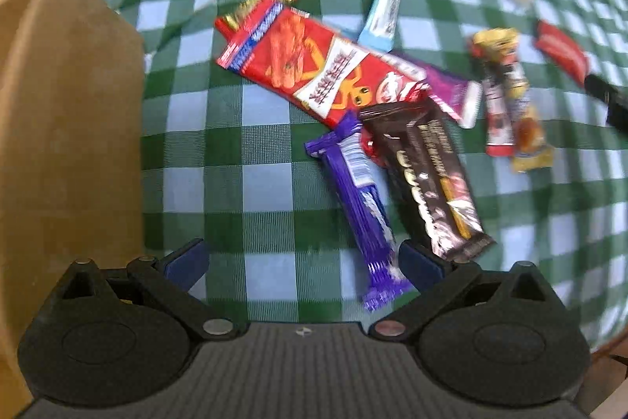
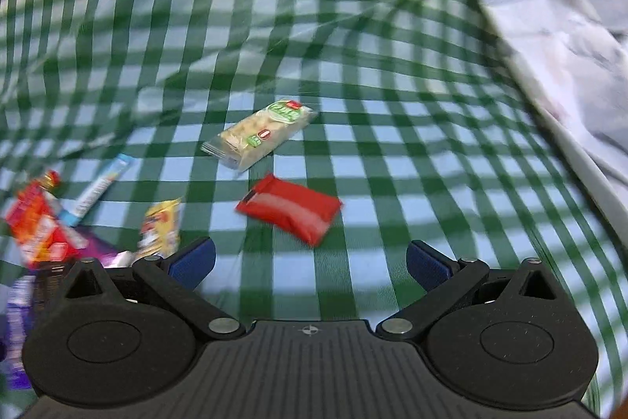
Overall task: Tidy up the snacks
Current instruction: 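Grasp the purple chocolate bar with the left tool while the right tool grasps the red candy packet, then carry the purple bar and red packet over the cardboard box with both tools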
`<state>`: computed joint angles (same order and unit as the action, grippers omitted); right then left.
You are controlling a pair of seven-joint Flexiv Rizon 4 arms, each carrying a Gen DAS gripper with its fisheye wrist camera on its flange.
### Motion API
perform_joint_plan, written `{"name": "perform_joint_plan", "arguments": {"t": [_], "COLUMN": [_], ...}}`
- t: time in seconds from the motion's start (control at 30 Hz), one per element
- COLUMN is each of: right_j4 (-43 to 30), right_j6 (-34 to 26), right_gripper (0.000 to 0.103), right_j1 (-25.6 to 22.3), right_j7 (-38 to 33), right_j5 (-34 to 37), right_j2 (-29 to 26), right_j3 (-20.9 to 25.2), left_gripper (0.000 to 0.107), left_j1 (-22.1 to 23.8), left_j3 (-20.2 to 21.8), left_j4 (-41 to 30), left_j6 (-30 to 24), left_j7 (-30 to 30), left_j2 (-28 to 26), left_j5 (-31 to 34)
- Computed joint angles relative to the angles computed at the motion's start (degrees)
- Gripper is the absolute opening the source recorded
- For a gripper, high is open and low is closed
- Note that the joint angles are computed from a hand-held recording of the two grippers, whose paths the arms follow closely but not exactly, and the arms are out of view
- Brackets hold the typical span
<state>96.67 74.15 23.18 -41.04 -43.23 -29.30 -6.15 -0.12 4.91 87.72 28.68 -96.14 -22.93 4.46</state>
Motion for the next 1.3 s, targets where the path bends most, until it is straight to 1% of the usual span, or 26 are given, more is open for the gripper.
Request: {"name": "perform_joint_plan", "arguments": {"t": [0.1, 0.17, 0.23, 0.27, 0.3, 0.33, 0.4, 0.47, 0.53, 0.57, 0.6, 0.63, 0.67, 0.7, 0.73, 0.8, 0.87, 1.0, 1.1, 1.17, 1.2, 1.23, 1.27, 1.3], "right_j4": [-7.4, -12.8, -17.4, -19.1, -20.0, -21.0, -21.4, -20.4, -19.0, -18.3, -17.3, -16.0, -14.8, -14.2, -13.9, -12.4, -9.5, -2.8, 3.6, 8.2, 10.2, 12.5, 14.6, 15.9], "right_j6": [-1.5, -3.1, -5.3, -6.7, -5.6, -5.0, -4.1, -2.5, -1.3, -1.1, -0.4, 0.8, 1.7, 1.3, 0.1, -0.1, 2.0, 7.2, 10.7, 12.7, 13.4, 14.5, 15.2, 15.3], "right_gripper": [0.103, 0.103, 0.103, 0.102, 0.103, 0.103, 0.103, 0.103, 0.102, 0.101, 0.09, 0.068, 0.052, 0.045, 0.043, 0.041, 0.041, 0.041, 0.041, 0.041, 0.041, 0.041, 0.041, 0.041], "right_j1": [-3.1, -5.1, -5.9, -6.7, -7.9, -8.1, -7.1, -5.8, -5.2, -4.8, -4.4, -3.8, -3.2, -2.5, -2.3, -1.1, 1.2, 5.8, 10.7, 14.9, 16.8, 19.6, 21.8, 22.8], "right_j7": [-9.2, -16.1, -20.6, -22.5, -23.7, -23.8, -24.5, -24.6, -25.0, -24.6, -24.2, -24.0, -23.6, -22.9, -22.3, -20.7, -17.0, -6.2, 2.1, 8.2, 11.0, 15.6, 20.4, 23.2], "right_j5": [4.3, 8.3, 11.3, 13.6, 16.5, 18.2, 19.0, 19.8, 20.5, 20.8, 21.0, 20.8, 20.5, 20.3, 20.4, 19.4, 17.1, 12.6, 6.9, 1.2, -2.0, -7.0, -12.0, -15.0], "right_j2": [-6.3, -10.4, -13.8, -14.9, -15.7, -16.4, -16.8, -16.4, -15.7, -15.2, -14.5, -13.7, -12.9, -12.2, -11.6, -10.4, -8.4, -2.7, 3.5, 8.1, 10.3, 12.9, 15.5, 17.6], "right_j3": [3.7, 6.7, 8.2, 9.8, 11.5, 11.7, 10.1, 8.1, 7.1, 6.5, 6.0, 5.4, 4.7, 4.2, 4.2, 3.0, -0.3, -7.0, -12.8, -17.4, -19.2, -22.3, -24.3, -24.4], "left_gripper": [0.103, 0.103, 0.103, 0.103, 0.103, 0.103, 0.103, 0.103, 0.097, 0.084, 0.059, 0.039, 0.016, 0.015, 0.015, 0.015, 0.015, 0.015, 0.015, 0.015, 0.015, 0.015, 0.015, 0.015], "left_j1": [0.1, 1.4, 2.2, 2.3, 2.2, 2.1, 2.0, 1.8, 1.9, 1.7, 1.6, 1.8, 2.3, 2.7, 2.9, 2.8, 2.8, 3.6, 3.9, 4.3, 4.4, 4.4, 4.7, 5.0], "left_j3": [0.2, -0.1, -0.3, -0.3, -0.2, -0.1, 0.0, 0.1, 0.0, 0.0, 0.0, -0.3, -0.8, -1.1, -1.1, -1.1, -1.2, -1.3, -1.0, -0.3, 0.1, 0.4, 1.0, 1.6], "left_j4": [-0.9, 0.7, 1.2, 1.1, 1.0, 0.8, -0.1, -1.8, -1.3, -0.6, 0.4, 1.1, 1.3, 1.3, 1.4, 2.9, 5.0, 9.9, 14.6, 17.6, 18.8, 19.7, 20.9, 22.0], "left_j6": [-0.5, 1.1, 1.6, 1.3, 1.1, 0.9, 0.3, -1.3, -0.6, 0.8, 2.6, 3.7, 3.7, 3.1, 3.0, 4.6, 6.3, 8.1, 9.3, 9.6, 9.6, 9.4, 9.1, 8.6], "left_j7": [0.6, 1.3, 1.9, 2.2, 2.3, 2.2, 2.0, 1.7, 2.1, 1.9, 2.2, 3.1, 4.5, 5.0, 5.0, 5.9, 7.2, 10.8, 14.1, 16.6, 17.3, 17.7, 18.3, 18.8], "left_j2": [-2.3, -2.4, -2.6, -2.7, -2.8, -3.0, -3.6, -4.4, -3.8, -3.1, -2.2, -1.4, -1.1, -0.9, -0.6, 0.9, 3.2, 9.5, 15.4, 19.7, 21.6, 23.6, 25.7, 27.9], "left_j5": [0.9, -1.6, -3.4, -3.7, -3.7, -3.6, -3.4, -3.2, -3.4, -3.4, -3.4, -3.8, -5.0, -6.5, -7.1, -7.4, -8.3, -11.7, -14.2, -15.6, -15.8, -15.6, -15.5, -15.1]}}
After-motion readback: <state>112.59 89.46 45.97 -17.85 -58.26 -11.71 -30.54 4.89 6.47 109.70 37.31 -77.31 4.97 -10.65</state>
